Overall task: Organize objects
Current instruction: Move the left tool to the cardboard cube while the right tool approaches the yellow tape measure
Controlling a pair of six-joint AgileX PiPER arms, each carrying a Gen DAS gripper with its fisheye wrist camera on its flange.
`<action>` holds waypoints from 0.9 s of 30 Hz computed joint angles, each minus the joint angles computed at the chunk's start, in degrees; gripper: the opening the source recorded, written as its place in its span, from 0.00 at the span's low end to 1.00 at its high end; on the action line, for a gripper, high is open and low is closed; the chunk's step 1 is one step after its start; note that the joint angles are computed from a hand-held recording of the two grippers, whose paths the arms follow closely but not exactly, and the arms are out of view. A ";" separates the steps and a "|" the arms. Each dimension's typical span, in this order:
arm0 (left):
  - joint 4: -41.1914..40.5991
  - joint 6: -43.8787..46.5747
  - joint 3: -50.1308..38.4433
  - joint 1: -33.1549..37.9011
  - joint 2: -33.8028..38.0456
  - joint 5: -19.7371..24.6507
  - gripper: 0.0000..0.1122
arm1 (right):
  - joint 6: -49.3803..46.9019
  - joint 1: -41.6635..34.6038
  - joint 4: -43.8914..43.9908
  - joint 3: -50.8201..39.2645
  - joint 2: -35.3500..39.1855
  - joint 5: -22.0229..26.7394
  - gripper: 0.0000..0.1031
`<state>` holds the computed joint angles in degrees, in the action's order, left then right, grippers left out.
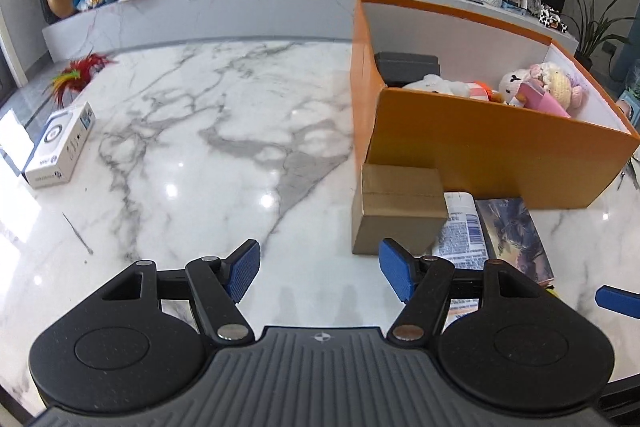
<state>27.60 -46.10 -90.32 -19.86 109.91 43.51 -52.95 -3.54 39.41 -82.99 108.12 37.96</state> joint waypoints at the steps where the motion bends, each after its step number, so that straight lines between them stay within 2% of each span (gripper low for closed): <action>1: 0.65 -0.44 0.05 -0.01 0.02 -0.54 0.69 | 0.50 -0.12 -0.21 -1.17 0.71 0.78 0.89; 6: -0.09 0.05 -2.19 0.15 1.62 -3.97 0.69 | 1.16 0.47 -0.75 -1.34 1.61 1.06 0.89; 13: 0.17 0.53 -10.05 -1.19 7.64 -1.35 0.71 | 1.39 1.04 -1.25 -1.93 2.81 1.18 0.89; 17: 3.50 -3.29 -10.84 -1.54 9.21 -2.69 0.77 | 1.63 1.08 -1.20 -2.29 3.45 0.91 0.89; 21: 4.85 -6.79 -10.54 -1.33 9.72 -4.32 0.79 | 1.69 0.95 -1.51 -2.58 4.15 1.06 0.89; 27: -1.40 -1.85 -11.48 -0.20 10.35 -5.55 0.79 | 2.88 0.86 -2.70 -4.00 5.46 1.83 0.89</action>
